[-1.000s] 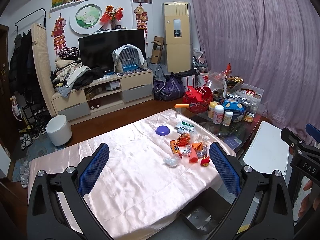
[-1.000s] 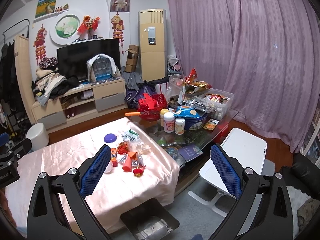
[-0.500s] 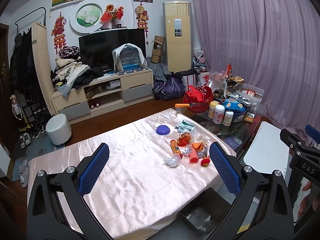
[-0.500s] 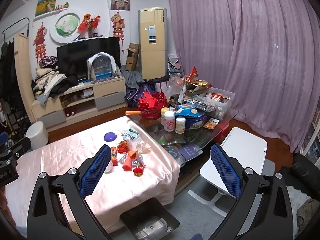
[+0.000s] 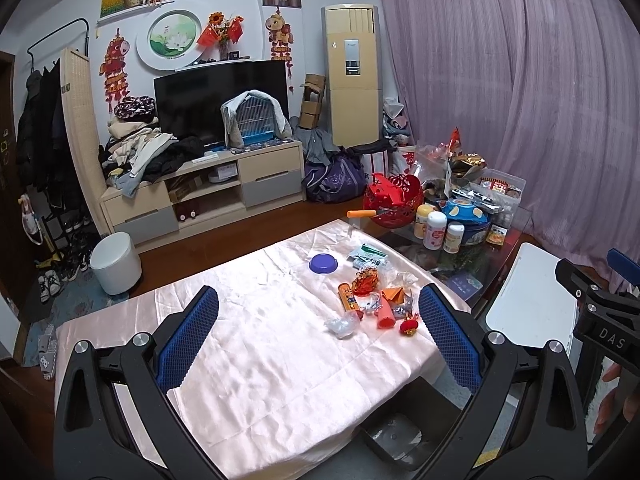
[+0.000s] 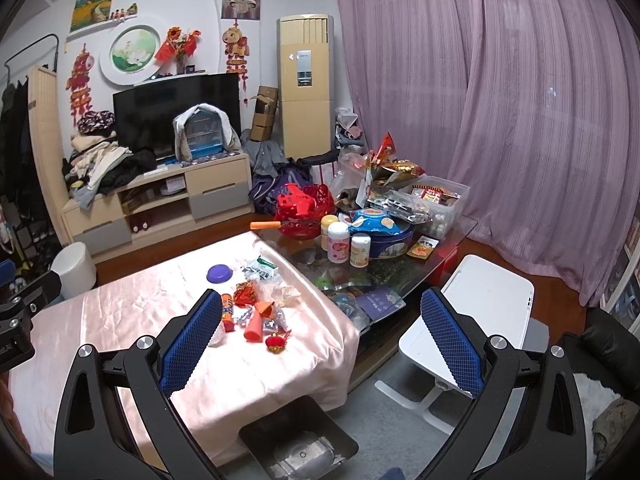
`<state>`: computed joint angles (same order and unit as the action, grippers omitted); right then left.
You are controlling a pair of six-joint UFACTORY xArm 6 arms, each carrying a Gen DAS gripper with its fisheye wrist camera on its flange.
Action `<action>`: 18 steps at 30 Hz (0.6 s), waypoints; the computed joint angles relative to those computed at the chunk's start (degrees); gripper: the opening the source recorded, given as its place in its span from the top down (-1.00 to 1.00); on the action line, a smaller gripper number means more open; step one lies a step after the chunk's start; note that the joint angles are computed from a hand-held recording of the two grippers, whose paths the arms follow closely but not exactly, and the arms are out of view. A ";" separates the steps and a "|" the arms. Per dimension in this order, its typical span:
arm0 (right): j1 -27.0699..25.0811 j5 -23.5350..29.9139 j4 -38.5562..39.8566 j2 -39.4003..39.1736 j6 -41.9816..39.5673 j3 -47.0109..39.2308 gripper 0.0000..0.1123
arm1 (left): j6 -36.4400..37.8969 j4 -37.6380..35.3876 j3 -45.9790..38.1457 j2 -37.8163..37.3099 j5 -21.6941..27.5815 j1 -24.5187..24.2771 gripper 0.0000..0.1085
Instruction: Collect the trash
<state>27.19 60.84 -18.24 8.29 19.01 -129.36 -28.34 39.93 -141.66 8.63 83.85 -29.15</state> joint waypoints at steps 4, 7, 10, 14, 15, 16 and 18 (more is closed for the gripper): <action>0.13 -0.22 -0.51 -0.25 0.30 0.54 -0.78 | 0.39 0.09 -1.87 0.98 0.89 -0.08 -0.75; -0.02 -1.46 -0.48 -1.28 0.95 2.52 -0.78 | 1.06 0.19 -4.29 2.38 1.86 -0.15 -0.75; -0.21 -2.86 -0.15 -1.98 1.64 3.92 -0.78 | 0.80 0.17 -4.03 2.26 1.74 -0.16 -0.75; -0.92 -6.59 0.86 -2.83 0.84 6.25 -0.78 | 1.01 -0.68 -4.27 2.43 2.17 0.81 -0.75; -1.04 -8.25 1.06 -3.27 0.60 7.54 -0.78 | 0.99 -0.84 -3.75 2.31 1.98 1.09 -0.75; -1.28 -10.72 1.68 -3.81 -0.11 9.35 -0.78 | 1.30 -1.08 -4.05 2.63 2.08 1.41 -0.75; -1.42 -11.69 2.32 -3.18 -0.74 9.55 -0.78 | 1.33 -1.94 -2.69 2.50 1.30 2.50 -0.75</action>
<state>25.78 49.16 -15.92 5.12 18.27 -119.82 -27.02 37.99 -144.35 11.13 85.15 -26.65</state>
